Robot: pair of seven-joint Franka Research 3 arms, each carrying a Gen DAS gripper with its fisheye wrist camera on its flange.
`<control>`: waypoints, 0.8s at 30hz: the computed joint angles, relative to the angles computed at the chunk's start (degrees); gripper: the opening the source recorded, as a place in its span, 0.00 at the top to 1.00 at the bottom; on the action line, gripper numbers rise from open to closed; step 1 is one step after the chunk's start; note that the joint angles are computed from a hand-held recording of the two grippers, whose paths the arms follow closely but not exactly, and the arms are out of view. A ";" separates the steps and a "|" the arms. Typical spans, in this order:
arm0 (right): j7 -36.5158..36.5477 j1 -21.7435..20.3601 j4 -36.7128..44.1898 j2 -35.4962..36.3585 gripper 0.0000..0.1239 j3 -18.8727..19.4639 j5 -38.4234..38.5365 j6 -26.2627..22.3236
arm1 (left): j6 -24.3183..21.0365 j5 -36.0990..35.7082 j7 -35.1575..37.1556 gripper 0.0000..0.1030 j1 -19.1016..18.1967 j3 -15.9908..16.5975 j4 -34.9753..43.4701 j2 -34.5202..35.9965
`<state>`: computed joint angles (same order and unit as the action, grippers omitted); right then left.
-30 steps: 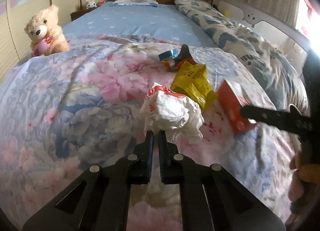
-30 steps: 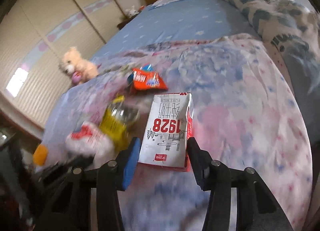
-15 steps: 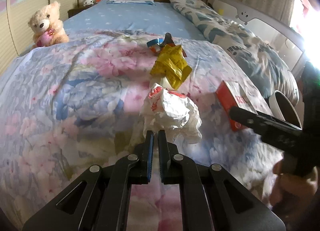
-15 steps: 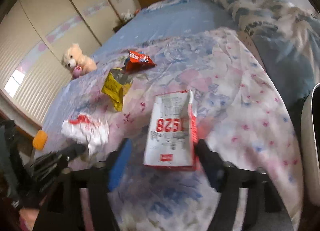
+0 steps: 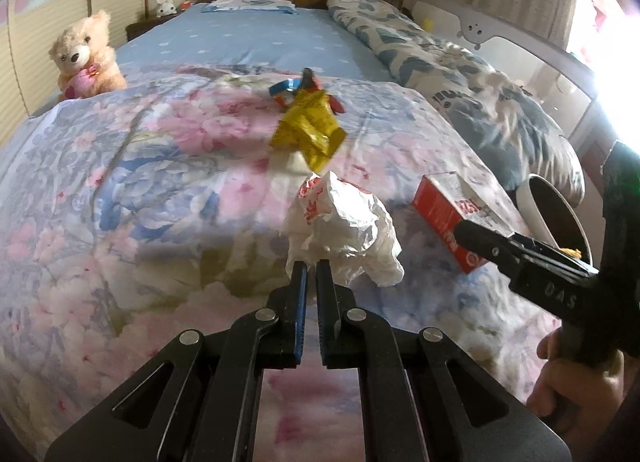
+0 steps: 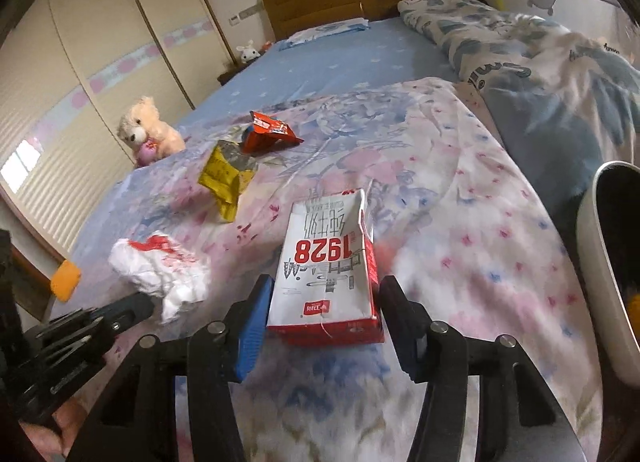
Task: Collect trash
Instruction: 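Carry the red-white carton with the right tool over the trash bin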
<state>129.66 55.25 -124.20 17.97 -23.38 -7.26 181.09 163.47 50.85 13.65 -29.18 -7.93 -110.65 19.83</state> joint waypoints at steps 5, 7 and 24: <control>-1.63 -2.20 -2.41 -2.20 0.54 2.67 -0.05 -0.73 | -0.52 -0.68 0.82 0.96 -0.62 -0.37 0.56 0.55; 0.18 -1.20 -2.47 -2.00 0.54 1.43 -1.40 -0.95 | -0.72 -0.81 0.93 0.96 -0.74 -0.40 0.50 0.58; 9.80 4.60 -5.58 -4.46 0.56 -6.71 -11.46 1.56 | -2.33 -1.18 3.33 0.96 -2.20 -1.59 3.22 1.32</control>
